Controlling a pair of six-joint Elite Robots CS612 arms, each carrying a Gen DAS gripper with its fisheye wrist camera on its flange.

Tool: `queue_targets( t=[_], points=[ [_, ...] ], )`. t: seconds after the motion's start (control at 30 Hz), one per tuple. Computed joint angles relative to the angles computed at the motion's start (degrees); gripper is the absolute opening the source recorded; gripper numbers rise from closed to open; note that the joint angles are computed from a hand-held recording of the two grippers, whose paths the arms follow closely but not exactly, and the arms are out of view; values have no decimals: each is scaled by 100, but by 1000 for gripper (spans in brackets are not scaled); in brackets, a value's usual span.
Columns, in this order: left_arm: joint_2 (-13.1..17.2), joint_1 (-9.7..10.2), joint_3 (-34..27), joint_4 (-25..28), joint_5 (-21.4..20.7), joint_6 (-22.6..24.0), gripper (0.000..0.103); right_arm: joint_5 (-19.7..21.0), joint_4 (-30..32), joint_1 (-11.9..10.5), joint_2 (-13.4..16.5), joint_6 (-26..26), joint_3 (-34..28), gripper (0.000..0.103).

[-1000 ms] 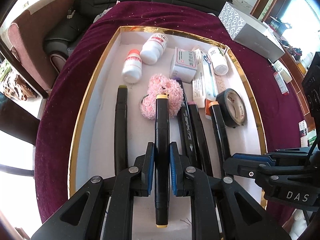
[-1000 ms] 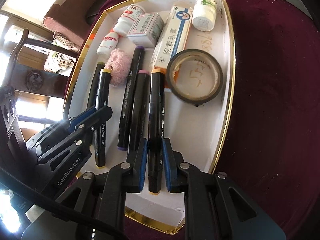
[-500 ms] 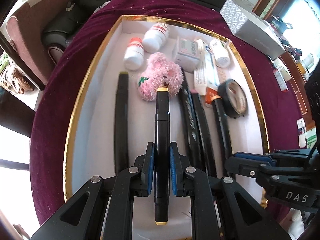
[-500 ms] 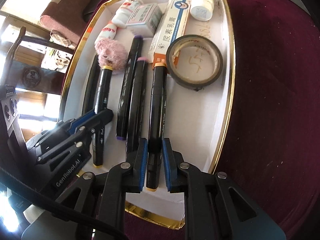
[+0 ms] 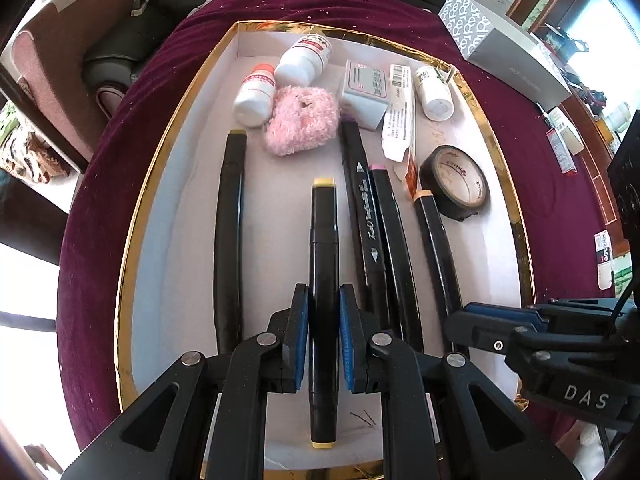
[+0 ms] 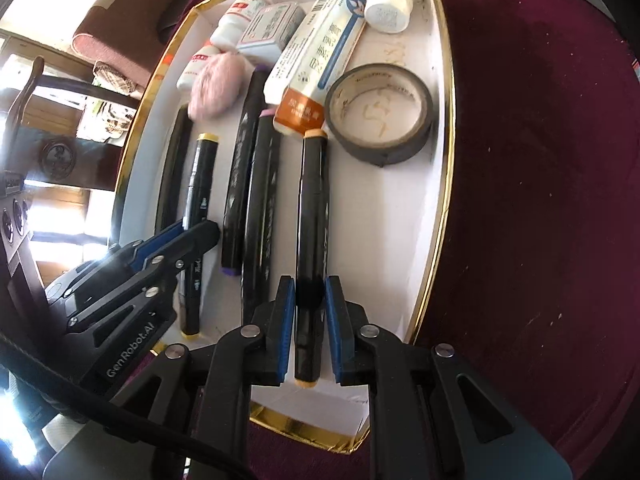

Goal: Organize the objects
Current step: 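Open both grippers and withdraw them toward the medicine boxes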

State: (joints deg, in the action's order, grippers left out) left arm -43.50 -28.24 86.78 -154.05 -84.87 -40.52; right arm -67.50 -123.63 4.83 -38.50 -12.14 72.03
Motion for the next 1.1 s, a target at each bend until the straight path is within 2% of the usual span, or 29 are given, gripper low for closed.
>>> queue_targets(
  t=[0.17, 0.27, 0.33, 0.37, 0.43, 0.47, 0.53, 0.57, 0.63, 0.7, 0.77, 0.83, 0.93, 1.0, 1.1],
  points=[
    [-26, -100, -12, 222, 242, -277, 14, 170, 176, -76, -27, -135, 29, 14],
    [-84, -146, 32, 357, 309, -534, 23, 252, 238, -134, -69, -203, 94, 14],
    [-160, -180, 132, 274, 438, -819, 23, 519, 99, -221, -170, -266, 237, 15],
    [-199, -203, 175, 228, 535, -916, 23, 635, -34, -274, -235, -291, 329, 17],
    [-286, -258, 250, 144, 773, -1097, 24, 745, -367, -395, -371, -256, 506, 32],
    [-325, -282, 264, 94, 881, -1168, 24, 768, -476, -449, -418, -235, 567, 35],
    [-384, -353, 278, 7, 1065, -1255, 34, 760, -745, -608, -513, -158, 705, 37],
    [-404, -402, 271, -48, 1167, -1270, 36, 719, -890, -713, -562, -83, 791, 37],
    [-391, -498, 174, -110, 1305, -1212, 41, 622, -1113, -783, -597, 219, 874, 38],
    [-368, -569, 93, -157, 1308, -1130, 41, 440, -1278, -1028, -603, 450, 924, 38],
    [-305, -643, -67, -180, 1195, -1022, 41, 206, -1359, -1171, -543, 679, 812, 38],
    [-255, -712, -192, -164, 1127, -880, 41, -198, -1629, -1284, -381, 1017, 562, 44],
    [-179, -825, -387, 28, 1117, -684, 41, -847, -1913, -1330, -87, 1277, 74, 50],
    [-157, -869, -443, 114, 1060, -659, 41, -1004, -1925, -1376, 99, 1373, -255, 50],
    [-187, -915, -406, 219, 1023, -763, 41, -1335, -1757, -1324, 507, 1397, -968, 51]
  ],
)
